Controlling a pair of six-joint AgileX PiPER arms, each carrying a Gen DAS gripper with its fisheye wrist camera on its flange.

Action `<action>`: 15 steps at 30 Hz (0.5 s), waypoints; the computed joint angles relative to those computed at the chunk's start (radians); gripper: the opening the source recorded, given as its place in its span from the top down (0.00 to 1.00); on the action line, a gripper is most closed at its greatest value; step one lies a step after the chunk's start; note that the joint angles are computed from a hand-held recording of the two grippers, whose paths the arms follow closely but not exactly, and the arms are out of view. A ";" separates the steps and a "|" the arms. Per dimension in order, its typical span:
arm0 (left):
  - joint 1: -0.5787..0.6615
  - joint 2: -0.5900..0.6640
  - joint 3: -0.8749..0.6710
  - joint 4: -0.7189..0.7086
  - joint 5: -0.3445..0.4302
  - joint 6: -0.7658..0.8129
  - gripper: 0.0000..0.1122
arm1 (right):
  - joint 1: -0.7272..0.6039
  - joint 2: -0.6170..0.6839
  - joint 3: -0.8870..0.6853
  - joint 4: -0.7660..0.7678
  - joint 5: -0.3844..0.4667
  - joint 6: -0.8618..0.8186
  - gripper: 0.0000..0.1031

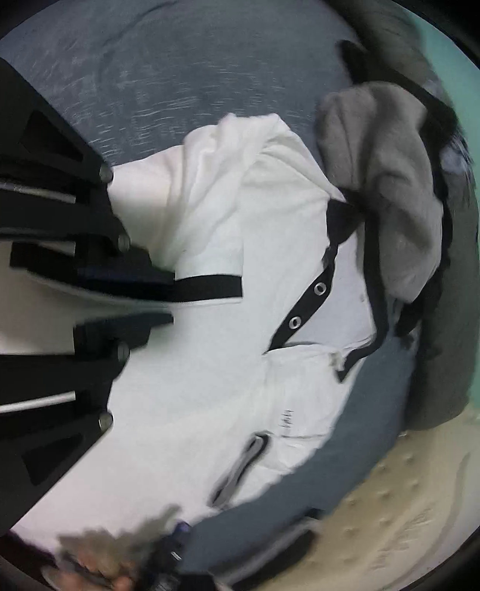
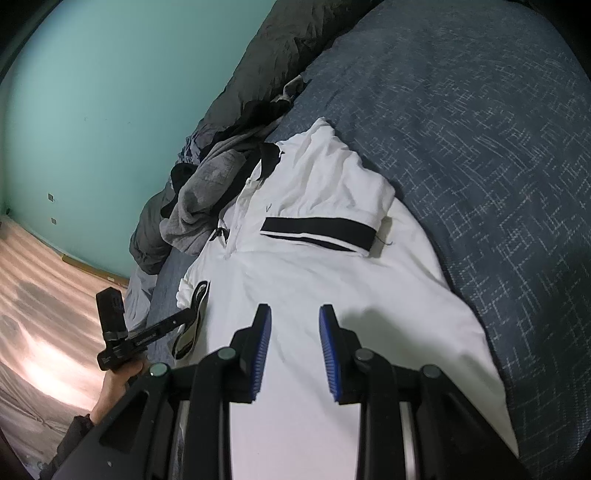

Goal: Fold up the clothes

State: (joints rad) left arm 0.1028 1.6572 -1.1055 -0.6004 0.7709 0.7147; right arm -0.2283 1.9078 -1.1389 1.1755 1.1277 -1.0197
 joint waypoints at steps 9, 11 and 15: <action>0.217 -0.103 0.062 -0.105 0.042 0.098 0.60 | 0.008 -0.006 0.010 0.003 -0.006 0.000 0.74; 0.256 -0.100 0.092 -0.138 0.041 0.130 0.60 | 0.009 -0.006 0.013 0.002 -0.007 -0.002 0.74; 0.336 -0.085 0.146 -0.218 0.081 0.217 0.62 | 0.012 -0.008 0.016 0.001 -0.011 -0.004 0.74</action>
